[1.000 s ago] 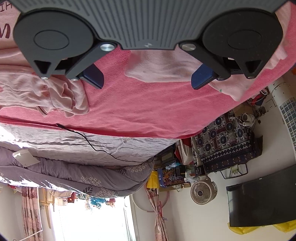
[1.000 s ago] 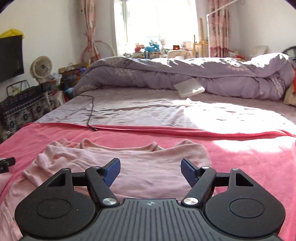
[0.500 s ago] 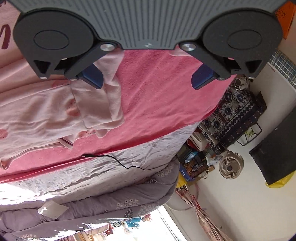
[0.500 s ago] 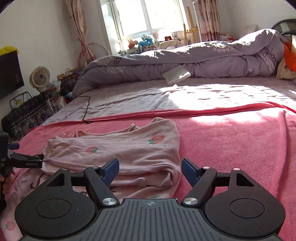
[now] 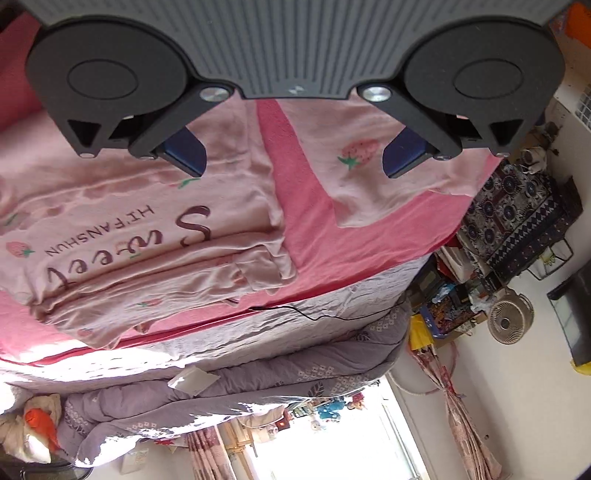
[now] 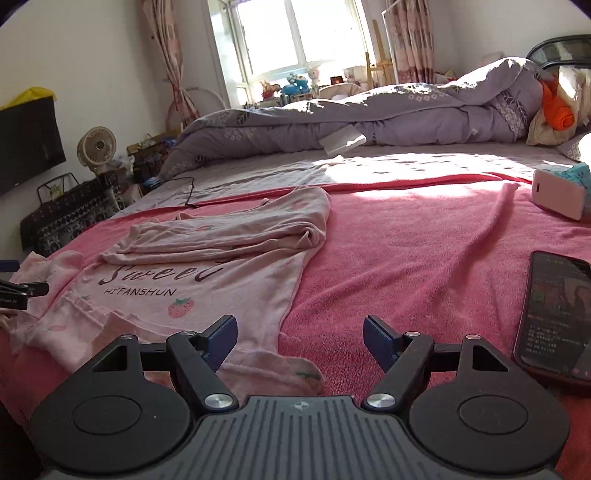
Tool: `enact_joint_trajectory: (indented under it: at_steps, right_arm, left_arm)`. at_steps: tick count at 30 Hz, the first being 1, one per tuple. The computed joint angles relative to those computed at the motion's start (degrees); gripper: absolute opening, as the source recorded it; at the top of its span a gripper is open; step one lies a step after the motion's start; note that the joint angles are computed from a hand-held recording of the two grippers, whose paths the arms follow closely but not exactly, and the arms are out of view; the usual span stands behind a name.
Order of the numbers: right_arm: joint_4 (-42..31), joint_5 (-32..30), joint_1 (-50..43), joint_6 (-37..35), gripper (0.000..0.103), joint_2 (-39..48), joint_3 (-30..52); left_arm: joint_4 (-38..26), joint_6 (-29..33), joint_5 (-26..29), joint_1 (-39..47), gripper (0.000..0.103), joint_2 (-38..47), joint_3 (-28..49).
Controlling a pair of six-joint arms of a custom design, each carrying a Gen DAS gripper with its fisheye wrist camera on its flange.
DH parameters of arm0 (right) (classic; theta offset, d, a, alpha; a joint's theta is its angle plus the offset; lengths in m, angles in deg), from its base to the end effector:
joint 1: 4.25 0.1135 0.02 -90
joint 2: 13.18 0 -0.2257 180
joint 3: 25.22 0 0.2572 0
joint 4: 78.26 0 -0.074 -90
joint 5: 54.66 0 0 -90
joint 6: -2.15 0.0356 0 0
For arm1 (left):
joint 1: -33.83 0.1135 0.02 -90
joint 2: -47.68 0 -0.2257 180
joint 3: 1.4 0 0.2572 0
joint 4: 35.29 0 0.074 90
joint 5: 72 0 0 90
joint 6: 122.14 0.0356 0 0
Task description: Fold clothes
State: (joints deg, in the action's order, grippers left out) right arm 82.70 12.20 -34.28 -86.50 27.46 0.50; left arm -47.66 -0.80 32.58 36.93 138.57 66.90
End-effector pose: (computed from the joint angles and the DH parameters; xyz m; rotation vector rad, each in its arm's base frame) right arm 0.1679 -0.0809 0.1347 0.3478 2.0846 0.1398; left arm 0.3498 0.0100 0.1782 0.6649 2.0545 0.0691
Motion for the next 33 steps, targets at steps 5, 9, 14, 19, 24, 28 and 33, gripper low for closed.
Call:
enact_joint_trajectory:
  at_steps: [5, 9, 14, 19, 24, 28, 33]
  right_arm:
    - [-6.7, -1.6, -1.0, 1.5, 0.075, -10.9, -4.8]
    - [-8.9, -0.2, 1.3, 2.5, 0.075, -15.2, -6.4]
    - [-7.9, 5.3, 6.0, 3.3, 0.076, -15.2, -7.1]
    - [-9.2, 7.2, 8.0, 4.0, 0.070, -18.0, -7.7]
    - [-4.9, 7.3, 8.5, 4.2, 0.070, -13.5, -7.3]
    - [-3.0, 8.2, 9.9, 4.2, 0.070, -11.6, -7.1]
    - [-1.8, 9.2, 10.8, 4.4, 0.070, -11.1, -7.5]
  left_arm:
    - [0.8, 0.2, 1.5, -0.7, 0.103, -0.8, -1.8]
    - [-3.5, -0.5, 5.4, -1.6, 0.103, 3.5, 2.7]
    - [-3.6, 0.0, 4.0, -4.0, 0.098, 8.3, 4.6]
    - [-6.0, 0.4, 11.1, -1.7, 0.060, 9.1, 5.4]
    - [-2.0, -2.7, 5.1, -3.3, 0.087, 9.1, 4.2]
    - [-0.8, -3.8, 2.9, -3.6, 0.090, 11.1, 5.8]
    - [-3.5, -3.0, 8.1, -2.5, 0.065, 11.6, 6.9]
